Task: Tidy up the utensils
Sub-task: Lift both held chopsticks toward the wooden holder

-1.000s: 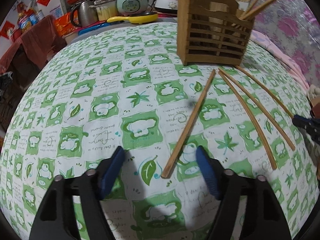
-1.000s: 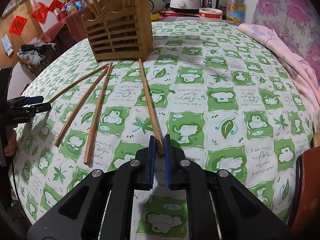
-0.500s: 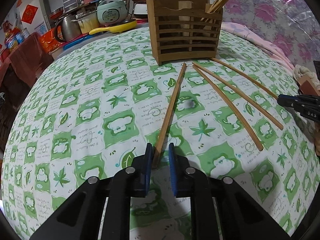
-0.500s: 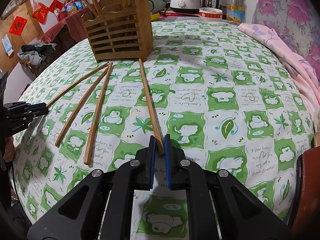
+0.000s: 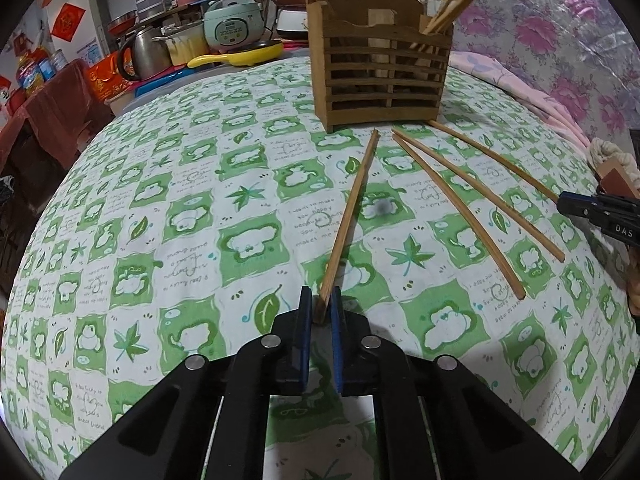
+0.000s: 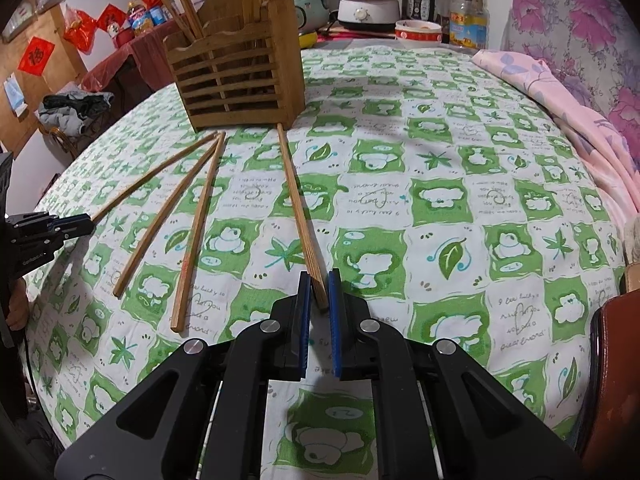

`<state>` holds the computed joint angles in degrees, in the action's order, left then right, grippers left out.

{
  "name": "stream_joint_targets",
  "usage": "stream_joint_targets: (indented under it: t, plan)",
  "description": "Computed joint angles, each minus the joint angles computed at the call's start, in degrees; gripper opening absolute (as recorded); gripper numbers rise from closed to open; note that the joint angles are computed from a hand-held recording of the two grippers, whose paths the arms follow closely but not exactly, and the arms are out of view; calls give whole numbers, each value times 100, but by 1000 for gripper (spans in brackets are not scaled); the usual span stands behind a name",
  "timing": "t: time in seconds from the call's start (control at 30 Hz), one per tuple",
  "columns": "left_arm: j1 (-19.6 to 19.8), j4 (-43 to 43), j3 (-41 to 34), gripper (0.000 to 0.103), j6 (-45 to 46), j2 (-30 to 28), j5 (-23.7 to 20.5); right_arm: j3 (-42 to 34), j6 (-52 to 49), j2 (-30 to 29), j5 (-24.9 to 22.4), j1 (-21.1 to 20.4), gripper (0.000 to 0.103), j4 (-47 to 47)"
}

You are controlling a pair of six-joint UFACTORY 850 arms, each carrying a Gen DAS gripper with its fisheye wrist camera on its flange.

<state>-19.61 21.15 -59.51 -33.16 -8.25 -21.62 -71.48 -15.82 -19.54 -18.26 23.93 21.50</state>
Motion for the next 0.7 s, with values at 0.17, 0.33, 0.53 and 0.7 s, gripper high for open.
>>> stream_joint_targets:
  t: [0.17,0.33,0.53,0.7]
  plan:
    - [11,145,69,9,-226,102,93,253,-364,233,347,2,10,433]
    - [-10,252,247,9,-480,296,122,588,-1036,544,495,12,8,1166]
    - [-62,399,444,9,-829,596,113,942,-517,937,791,135,8,514]
    - [-120,819,238,9,-1167,815,-10,954,42,1231,1005,182,6,-177]
